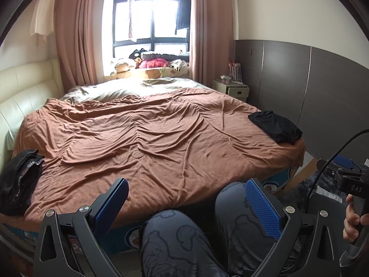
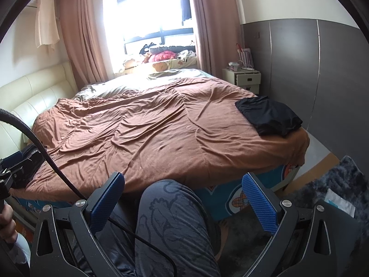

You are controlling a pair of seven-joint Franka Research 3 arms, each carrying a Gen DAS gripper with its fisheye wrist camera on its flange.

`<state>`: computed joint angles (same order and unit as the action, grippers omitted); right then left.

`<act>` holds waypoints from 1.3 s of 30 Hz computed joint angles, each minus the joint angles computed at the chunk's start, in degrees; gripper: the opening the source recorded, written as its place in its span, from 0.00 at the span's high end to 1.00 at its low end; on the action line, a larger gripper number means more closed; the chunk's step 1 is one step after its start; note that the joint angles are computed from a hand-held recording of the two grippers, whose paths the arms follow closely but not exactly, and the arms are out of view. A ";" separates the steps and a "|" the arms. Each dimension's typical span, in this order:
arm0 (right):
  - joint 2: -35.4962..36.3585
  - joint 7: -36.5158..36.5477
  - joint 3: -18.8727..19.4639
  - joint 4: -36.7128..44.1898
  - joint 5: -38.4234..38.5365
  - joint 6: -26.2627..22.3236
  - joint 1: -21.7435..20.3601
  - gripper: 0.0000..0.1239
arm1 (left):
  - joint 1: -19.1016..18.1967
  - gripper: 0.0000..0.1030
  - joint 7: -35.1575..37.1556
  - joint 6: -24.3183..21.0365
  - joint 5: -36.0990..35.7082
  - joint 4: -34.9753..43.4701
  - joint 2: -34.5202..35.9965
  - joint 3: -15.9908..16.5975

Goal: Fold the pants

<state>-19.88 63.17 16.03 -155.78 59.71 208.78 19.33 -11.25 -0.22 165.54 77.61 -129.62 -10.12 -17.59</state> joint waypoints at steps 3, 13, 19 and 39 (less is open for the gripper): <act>0.10 -0.44 -0.04 0.03 0.22 0.25 0.01 0.17 | 0.00 0.01 0.34 0.13 -0.55 -0.10 0.01 0.13; -0.48 -1.30 0.03 0.15 0.84 -0.52 -0.45 0.17 | 0.45 0.00 -0.91 0.70 0.09 -0.83 -0.99 -0.07; -0.67 -0.34 -0.43 -0.40 -0.62 -0.70 -0.53 0.17 | 0.43 0.00 -0.17 0.81 -1.15 -1.09 -1.21 -0.13; -1.16 -1.36 0.92 -0.61 0.04 -1.18 -2.14 0.17 | 0.87 0.01 0.35 1.13 -2.43 -1.34 -1.31 -0.61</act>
